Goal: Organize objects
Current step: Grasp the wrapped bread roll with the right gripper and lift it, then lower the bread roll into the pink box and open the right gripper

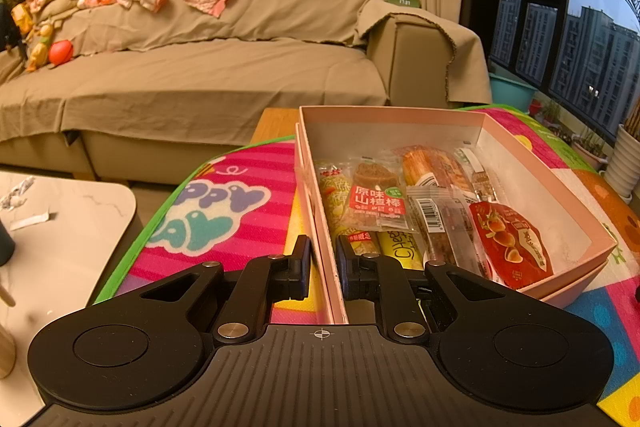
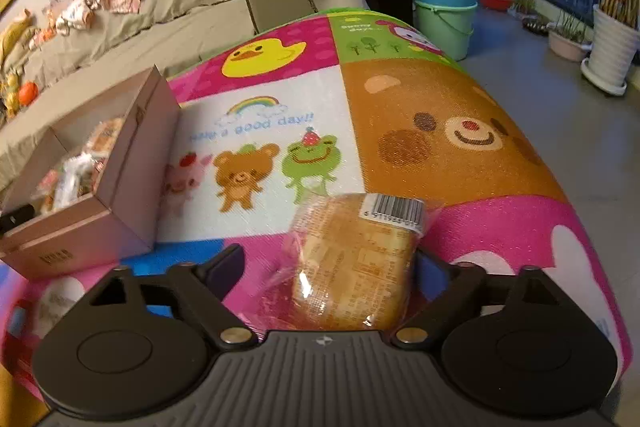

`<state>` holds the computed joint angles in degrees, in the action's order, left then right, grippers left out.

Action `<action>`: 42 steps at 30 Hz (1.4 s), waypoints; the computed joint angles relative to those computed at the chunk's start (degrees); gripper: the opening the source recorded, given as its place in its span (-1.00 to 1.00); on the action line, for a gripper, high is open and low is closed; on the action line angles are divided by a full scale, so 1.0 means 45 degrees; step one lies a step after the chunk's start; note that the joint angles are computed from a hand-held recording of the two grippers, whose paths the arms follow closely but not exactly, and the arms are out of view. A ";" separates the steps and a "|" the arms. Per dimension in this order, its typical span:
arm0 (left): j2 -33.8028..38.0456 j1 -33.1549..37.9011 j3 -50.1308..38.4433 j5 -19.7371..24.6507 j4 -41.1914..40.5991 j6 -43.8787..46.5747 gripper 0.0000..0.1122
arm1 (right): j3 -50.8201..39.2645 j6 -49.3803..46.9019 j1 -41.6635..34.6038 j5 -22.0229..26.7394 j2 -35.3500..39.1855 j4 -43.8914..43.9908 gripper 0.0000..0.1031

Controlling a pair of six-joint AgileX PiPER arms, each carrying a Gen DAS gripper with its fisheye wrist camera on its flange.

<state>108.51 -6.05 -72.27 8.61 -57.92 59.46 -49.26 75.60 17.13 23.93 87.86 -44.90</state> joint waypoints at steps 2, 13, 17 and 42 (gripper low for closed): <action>-0.0002 -0.0001 0.0005 -0.0006 -0.0008 0.0007 -0.72 | 0.0017 -0.0355 0.0142 0.0182 -0.0079 0.0030 0.33; -0.0005 0.0002 0.0013 -0.0005 -0.0053 0.0052 -0.72 | -0.0073 -0.5365 0.0642 0.0150 -0.1452 0.3835 0.17; -0.0006 0.0010 0.0015 0.0004 -0.0120 0.0119 -0.72 | -0.0873 -0.6306 0.1185 0.0650 -0.1873 0.4343 0.17; 0.0044 0.0190 0.0211 0.0233 -0.3715 0.3572 -0.68 | -1.1654 -1.0249 0.1988 0.3387 0.3758 0.7328 0.17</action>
